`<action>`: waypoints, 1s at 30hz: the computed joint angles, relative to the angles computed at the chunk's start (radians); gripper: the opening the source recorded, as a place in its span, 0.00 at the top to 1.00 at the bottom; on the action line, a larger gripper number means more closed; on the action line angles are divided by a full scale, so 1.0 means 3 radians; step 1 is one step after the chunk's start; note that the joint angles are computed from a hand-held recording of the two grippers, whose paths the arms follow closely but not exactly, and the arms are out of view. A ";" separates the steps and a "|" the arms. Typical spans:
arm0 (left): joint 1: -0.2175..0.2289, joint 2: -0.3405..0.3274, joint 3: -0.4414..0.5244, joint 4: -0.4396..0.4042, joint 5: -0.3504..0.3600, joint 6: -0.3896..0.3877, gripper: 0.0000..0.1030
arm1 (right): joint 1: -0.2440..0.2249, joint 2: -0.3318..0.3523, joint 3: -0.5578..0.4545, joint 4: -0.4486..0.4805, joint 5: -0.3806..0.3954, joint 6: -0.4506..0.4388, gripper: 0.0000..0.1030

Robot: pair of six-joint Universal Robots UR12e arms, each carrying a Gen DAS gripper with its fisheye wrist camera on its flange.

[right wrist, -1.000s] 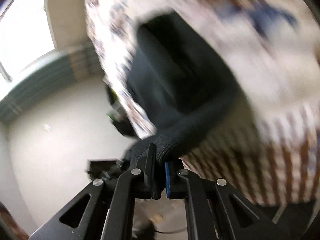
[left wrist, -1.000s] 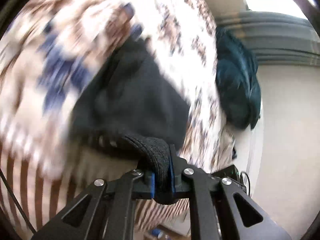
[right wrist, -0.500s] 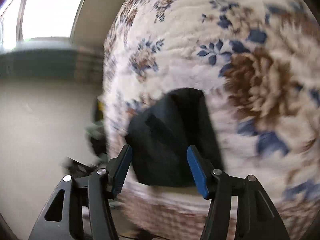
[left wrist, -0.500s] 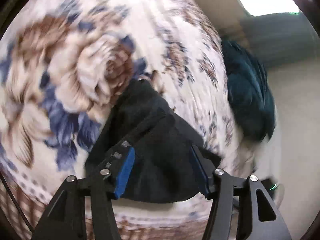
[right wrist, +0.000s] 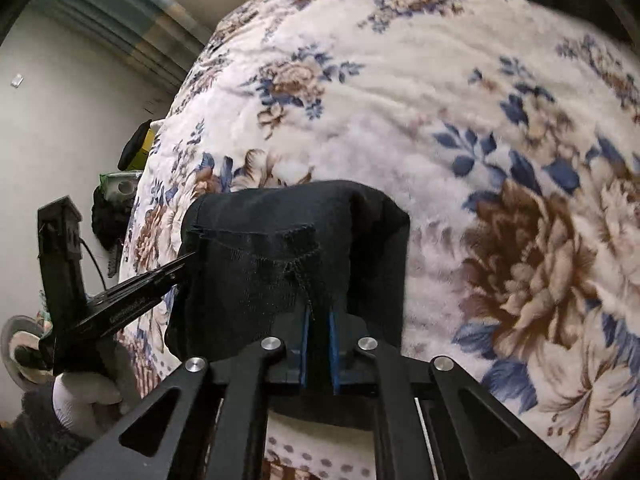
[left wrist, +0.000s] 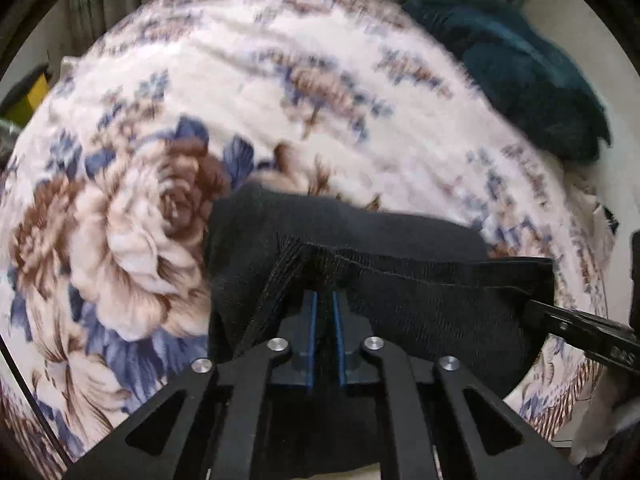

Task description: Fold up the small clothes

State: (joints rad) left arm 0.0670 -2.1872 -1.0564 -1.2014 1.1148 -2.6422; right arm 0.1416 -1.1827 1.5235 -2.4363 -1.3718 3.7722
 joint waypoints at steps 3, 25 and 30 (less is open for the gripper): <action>0.0065 0.0083 -0.0051 0.0112 -0.0186 -0.0069 0.95 | 0.0050 -0.0049 0.0001 -0.0043 -0.0122 -0.0075 0.93; 0.0187 -0.0525 0.1017 -0.1242 -0.0867 -0.0285 0.55 | -0.0093 0.0200 -0.0322 0.0206 0.0280 -0.0024 0.89; 0.0058 -0.0584 0.1129 -0.1633 -0.0501 0.0145 0.49 | -0.0091 0.0200 -0.0274 0.0383 0.0310 0.0030 0.74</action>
